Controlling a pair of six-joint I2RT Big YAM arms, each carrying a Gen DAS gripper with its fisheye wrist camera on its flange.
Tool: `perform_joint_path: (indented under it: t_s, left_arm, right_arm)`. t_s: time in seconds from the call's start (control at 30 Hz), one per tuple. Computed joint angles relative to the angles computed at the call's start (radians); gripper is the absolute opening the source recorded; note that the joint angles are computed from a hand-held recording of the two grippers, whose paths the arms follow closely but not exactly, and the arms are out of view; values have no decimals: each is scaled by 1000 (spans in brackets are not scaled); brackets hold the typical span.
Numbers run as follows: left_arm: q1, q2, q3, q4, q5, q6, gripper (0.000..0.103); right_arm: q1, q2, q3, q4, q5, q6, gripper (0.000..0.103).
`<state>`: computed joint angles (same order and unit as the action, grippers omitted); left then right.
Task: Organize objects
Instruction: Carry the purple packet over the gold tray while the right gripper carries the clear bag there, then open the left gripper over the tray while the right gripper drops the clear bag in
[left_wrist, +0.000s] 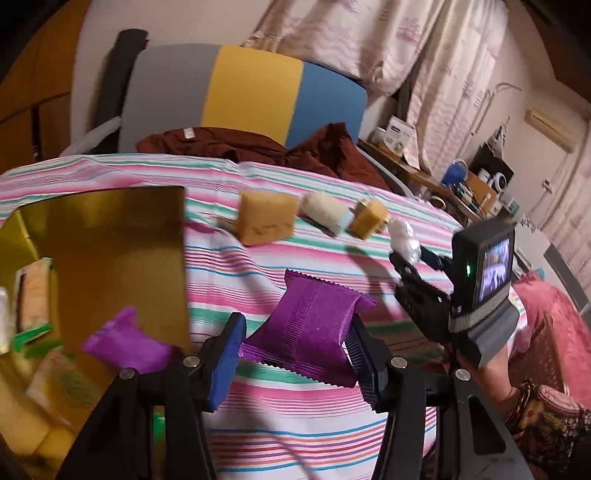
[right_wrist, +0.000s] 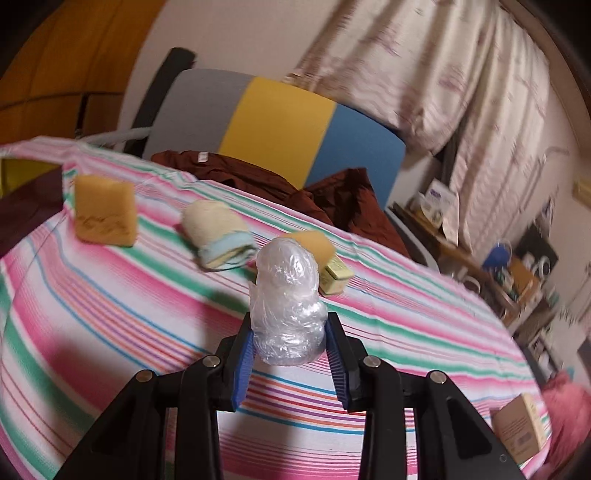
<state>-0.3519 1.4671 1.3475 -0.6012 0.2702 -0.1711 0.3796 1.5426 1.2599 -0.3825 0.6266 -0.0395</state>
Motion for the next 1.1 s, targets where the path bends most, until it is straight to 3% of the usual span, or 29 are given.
perform_joint_path:
  t_s: [0.17, 0.33, 0.53, 0.67, 0.83, 0.97, 1.1]
  left_arm:
    - [67, -17, -11, 10, 0, -21, 56]
    - [144, -9, 7, -24, -5, -48, 56]
    - [210, 39, 60, -106, -2, -50, 56]
    - [237, 65, 89, -150, -9, -54, 56]
    - [250, 98, 127, -207, -38, -43, 56]
    - [266, 108, 130, -207, -37, -72, 59]
    - [278, 93, 112, -184, -3, -81, 65]
  right_arm:
    - [36, 11, -4, 28, 36, -91, 36]
    - [76, 12, 0, 15, 42, -151, 36]
    - [144, -38, 27, -29, -60, 12, 36]
    - [204, -33, 74, -33, -111, 36, 36]
    - [243, 11, 171, -109, -216, 106, 36]
    - [247, 45, 240, -175, -308, 219, 36]
    - [259, 62, 268, -205, -344, 278, 36]
